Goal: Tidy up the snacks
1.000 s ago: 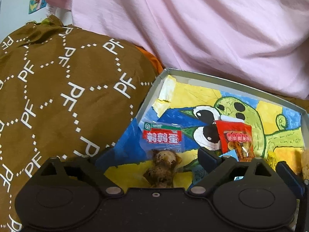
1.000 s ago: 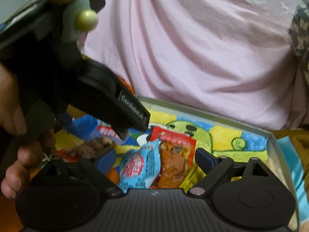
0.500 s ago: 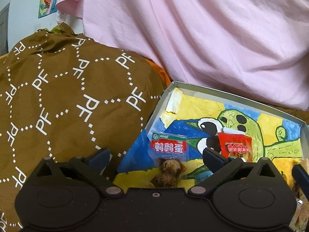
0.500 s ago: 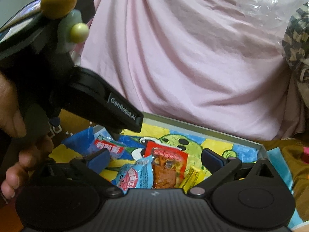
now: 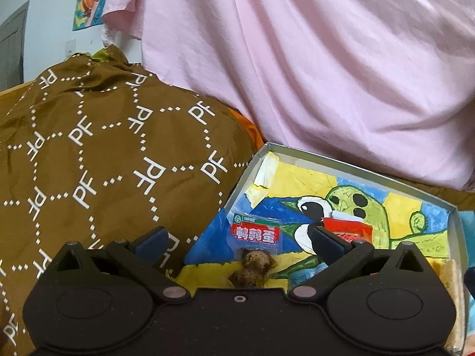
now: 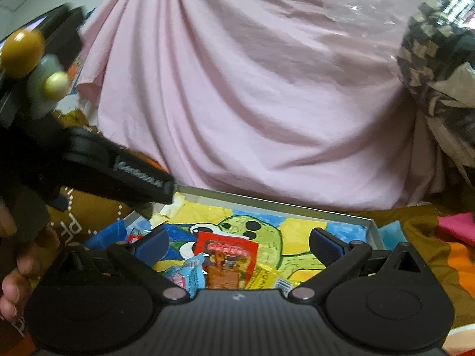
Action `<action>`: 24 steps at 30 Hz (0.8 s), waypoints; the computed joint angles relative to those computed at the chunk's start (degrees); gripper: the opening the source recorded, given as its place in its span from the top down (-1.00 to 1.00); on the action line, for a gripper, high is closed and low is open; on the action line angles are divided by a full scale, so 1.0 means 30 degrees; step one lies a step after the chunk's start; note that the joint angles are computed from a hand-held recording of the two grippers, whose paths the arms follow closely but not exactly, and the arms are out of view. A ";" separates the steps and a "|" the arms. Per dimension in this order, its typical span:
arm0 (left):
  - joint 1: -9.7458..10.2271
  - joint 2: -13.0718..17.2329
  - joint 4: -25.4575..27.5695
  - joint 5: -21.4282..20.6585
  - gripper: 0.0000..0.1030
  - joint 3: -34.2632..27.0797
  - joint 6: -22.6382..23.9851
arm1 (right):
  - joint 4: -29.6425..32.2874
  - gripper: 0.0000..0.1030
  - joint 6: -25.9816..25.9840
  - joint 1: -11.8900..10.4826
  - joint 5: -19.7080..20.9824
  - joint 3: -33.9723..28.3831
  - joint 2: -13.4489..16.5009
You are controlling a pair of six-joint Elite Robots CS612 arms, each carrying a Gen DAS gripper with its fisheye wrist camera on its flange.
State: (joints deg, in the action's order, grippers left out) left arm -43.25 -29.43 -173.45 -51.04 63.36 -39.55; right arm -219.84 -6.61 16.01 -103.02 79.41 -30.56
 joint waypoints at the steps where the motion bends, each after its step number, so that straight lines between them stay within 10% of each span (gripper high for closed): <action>1: -0.0045 -0.0105 -0.0117 0.0049 -0.98 0.0185 -0.0154 | 0.0019 -0.99 0.0359 -0.0029 -0.0089 0.0197 -0.0154; 24: -0.1245 -0.1950 -0.1402 0.1642 -0.98 0.3778 -0.1679 | -0.0272 -1.00 0.4075 -0.0296 -0.1137 0.3564 -0.2410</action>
State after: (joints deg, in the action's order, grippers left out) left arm -46.98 -35.28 -177.66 -46.11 74.69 -44.59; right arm -220.66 5.61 15.12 -106.44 90.10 -37.79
